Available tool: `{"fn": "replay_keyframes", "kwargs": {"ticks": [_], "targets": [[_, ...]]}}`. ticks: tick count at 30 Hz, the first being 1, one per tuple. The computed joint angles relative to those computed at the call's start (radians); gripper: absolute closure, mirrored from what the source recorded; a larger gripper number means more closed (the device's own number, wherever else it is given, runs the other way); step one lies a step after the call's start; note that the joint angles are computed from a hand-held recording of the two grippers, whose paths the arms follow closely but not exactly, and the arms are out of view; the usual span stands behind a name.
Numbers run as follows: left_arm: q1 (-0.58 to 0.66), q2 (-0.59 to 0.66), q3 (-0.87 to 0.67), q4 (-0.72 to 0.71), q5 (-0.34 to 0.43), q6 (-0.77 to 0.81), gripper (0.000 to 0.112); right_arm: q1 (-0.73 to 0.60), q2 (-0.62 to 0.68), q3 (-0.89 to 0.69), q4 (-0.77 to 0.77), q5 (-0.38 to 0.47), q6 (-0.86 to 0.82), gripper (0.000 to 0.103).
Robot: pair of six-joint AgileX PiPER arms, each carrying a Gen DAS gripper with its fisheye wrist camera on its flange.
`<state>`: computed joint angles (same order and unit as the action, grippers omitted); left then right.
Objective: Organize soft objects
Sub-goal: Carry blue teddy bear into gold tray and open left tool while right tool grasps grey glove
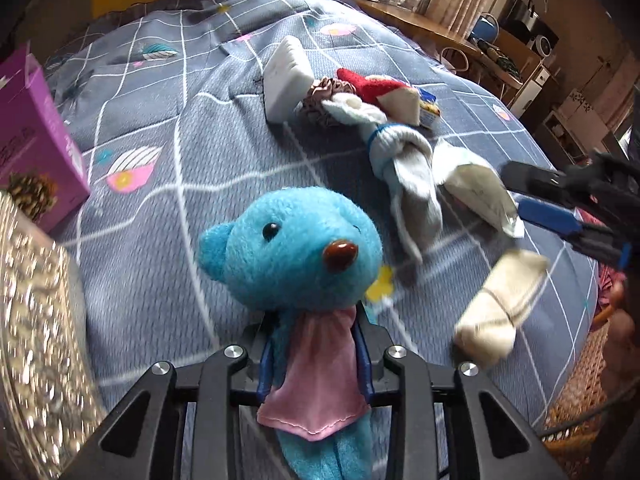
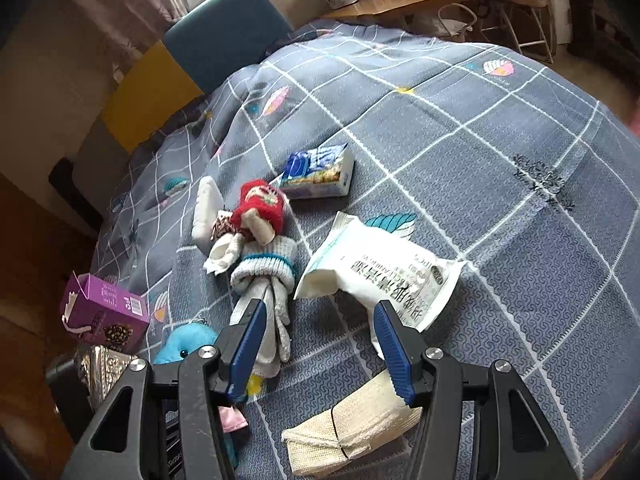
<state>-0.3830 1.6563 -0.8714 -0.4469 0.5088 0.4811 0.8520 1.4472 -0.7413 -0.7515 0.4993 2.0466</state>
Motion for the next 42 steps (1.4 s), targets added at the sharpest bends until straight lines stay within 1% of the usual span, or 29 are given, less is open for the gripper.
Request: {"fn": "replay_keyframes", "kwargs": {"ticks": [2,4,7,8,9,10,12,13,14,15,16,17,19,20,23,27,29,31,34,36,40,42], "targets": [[0.014,-0.023,0.025,-0.010,0.007,0.022,0.081,-0.035,0.042,-0.033,0.115,-0.063,-0.151,0.046],[0.023,-0.040,0.041,-0.025,0.002,0.037,0.081,-0.075,0.091,-0.081,0.252,-0.102,-0.328,0.046],[0.052,-0.083,0.040,-0.046,0.032,0.052,0.081,-0.148,0.186,-0.166,0.479,-0.139,-0.610,0.046],[0.058,-0.097,0.036,-0.051,0.040,0.054,0.081,-0.173,0.222,-0.191,0.557,-0.150,-0.691,0.046],[0.063,-0.115,0.025,-0.042,0.050,0.049,0.081,-0.192,0.255,-0.214,0.602,-0.150,-0.737,0.046],[0.064,-0.126,0.008,-0.030,0.061,0.038,0.081,-0.204,0.284,-0.236,0.615,-0.145,-0.755,0.046],[0.060,-0.140,-0.036,-0.004,0.077,0.000,0.081,-0.212,0.339,-0.275,0.584,-0.129,-0.746,0.047],[0.058,-0.144,-0.058,0.011,0.085,-0.017,0.081,-0.214,0.358,-0.285,0.609,-0.140,-0.784,0.052],[0.056,-0.140,-0.096,0.022,0.100,-0.032,0.081,-0.212,0.368,-0.295,0.629,-0.138,-0.818,0.063],[0.053,-0.129,-0.146,0.029,0.124,-0.051,0.081,-0.204,0.369,-0.304,0.609,-0.130,-0.815,0.068],[0.049,-0.116,-0.186,0.038,0.142,-0.069,0.081,-0.189,0.371,-0.319,0.556,-0.107,-0.783,0.074],[0.049,-0.093,-0.245,0.047,0.174,-0.090,0.081,-0.180,0.377,-0.333,0.529,-0.085,-0.771,0.077],[0.071,-0.044,-0.372,0.045,0.248,-0.109,0.081,-0.183,0.391,-0.346,0.573,-0.074,-0.823,0.079],[0.068,-0.018,-0.434,0.070,0.271,-0.138,0.081,-0.188,0.399,-0.350,0.606,-0.072,-0.857,0.081],[0.066,0.096,-0.662,0.165,0.344,-0.246,0.081,-0.204,0.399,-0.339,0.662,-0.090,-0.908,0.081],[0.146,0.235,-0.981,0.226,0.480,-0.324,0.081,-0.241,0.383,-0.292,0.808,-0.149,-1.033,0.081],[0.202,0.284,-1.094,0.252,0.519,-0.347,0.081,-0.254,0.368,-0.262,0.871,-0.174,-1.092,0.081],[0.266,0.315,-1.172,0.268,0.544,-0.357,0.081,-0.258,0.359,-0.243,0.909,-0.190,-1.121,0.081],[0.379,0.344,-1.228,0.278,0.560,-0.350,0.080,-0.256,0.353,-0.228,0.916,-0.206,-1.122,0.081],[0.459,0.353,-1.225,0.279,0.552,-0.336,0.080,-0.252,0.350,-0.225,0.899,-0.208,-1.103,0.081],[0.635,0.332,-1.132,0.244,0.503,-0.273,0.080,-0.248,0.352,-0.231,0.873,-0.204,-1.081,0.081],[0.726,0.312,-1.053,0.212,0.466,-0.221,0.080,-0.245,0.353,-0.236,0.857,-0.195,-1.072,0.081]]}}
